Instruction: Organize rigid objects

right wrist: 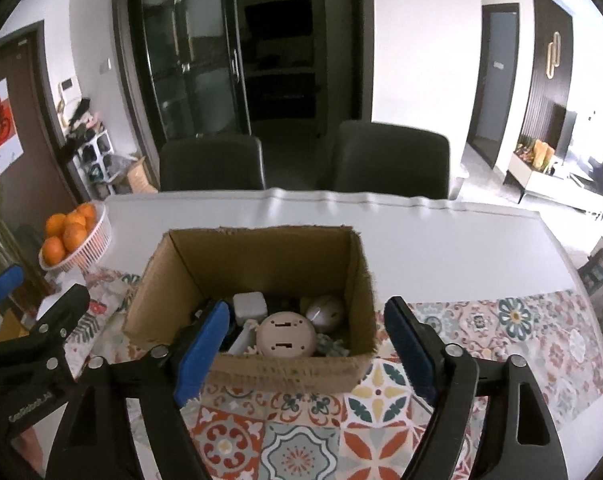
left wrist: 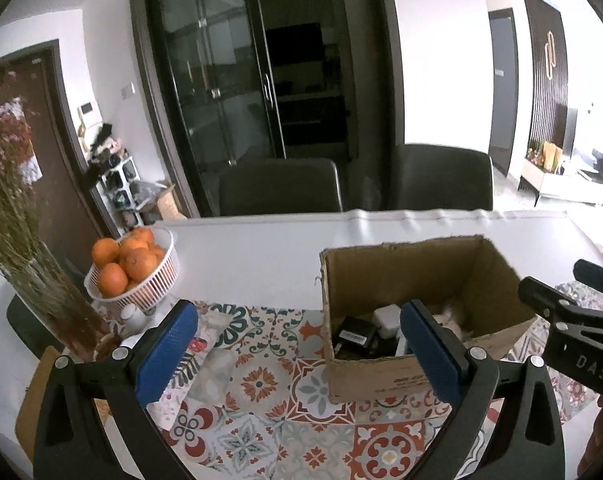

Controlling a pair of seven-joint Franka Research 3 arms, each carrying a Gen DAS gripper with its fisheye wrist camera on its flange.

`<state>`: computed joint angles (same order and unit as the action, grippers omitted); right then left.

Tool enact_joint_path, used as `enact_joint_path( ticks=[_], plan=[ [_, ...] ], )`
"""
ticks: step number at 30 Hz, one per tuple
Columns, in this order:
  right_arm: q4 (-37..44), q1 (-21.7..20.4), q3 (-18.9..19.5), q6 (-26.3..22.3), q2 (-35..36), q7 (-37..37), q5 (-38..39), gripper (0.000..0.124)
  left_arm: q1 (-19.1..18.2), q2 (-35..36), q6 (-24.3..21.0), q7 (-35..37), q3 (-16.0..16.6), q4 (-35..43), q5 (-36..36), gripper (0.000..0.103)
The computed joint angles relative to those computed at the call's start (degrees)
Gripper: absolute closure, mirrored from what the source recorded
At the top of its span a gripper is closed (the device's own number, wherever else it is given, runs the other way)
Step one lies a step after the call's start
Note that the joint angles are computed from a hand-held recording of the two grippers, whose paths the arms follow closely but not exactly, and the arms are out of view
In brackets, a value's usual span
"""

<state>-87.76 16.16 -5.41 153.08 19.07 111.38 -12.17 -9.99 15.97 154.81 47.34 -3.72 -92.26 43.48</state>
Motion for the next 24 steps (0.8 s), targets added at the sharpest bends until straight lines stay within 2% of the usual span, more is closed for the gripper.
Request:
enact_joint_path(
  ticks=[3,10,16,24],
  plan=[
    [-4.52,1.62,-1.71,2.51,-3.94,4.21,-4.58,0.039,-0.33,-2.74,1.17,-2.12,0.26,-2.45,2.20,0.000],
    [-11.73,1.36,-1.14,5.59,-11.08,13.40,-14.68,0.034,0.75,-8.47,3.56,-5.84,-0.90,-7.77,6.13,0.000],
    [-16.39,-1.36,1.69,6.47,-16.39,21.26,-23.30,0.032,2.28,-12.93,5.28,-9.17,-2.45,-12.28,9.69,0.000],
    [-21.39,-5.68,6.76,5.73,-22.46,29.38,-32.43,0.030,4.59,-17.83,8.14,-9.85,-4.53,-17.57,9.71,0.000]
  ],
)
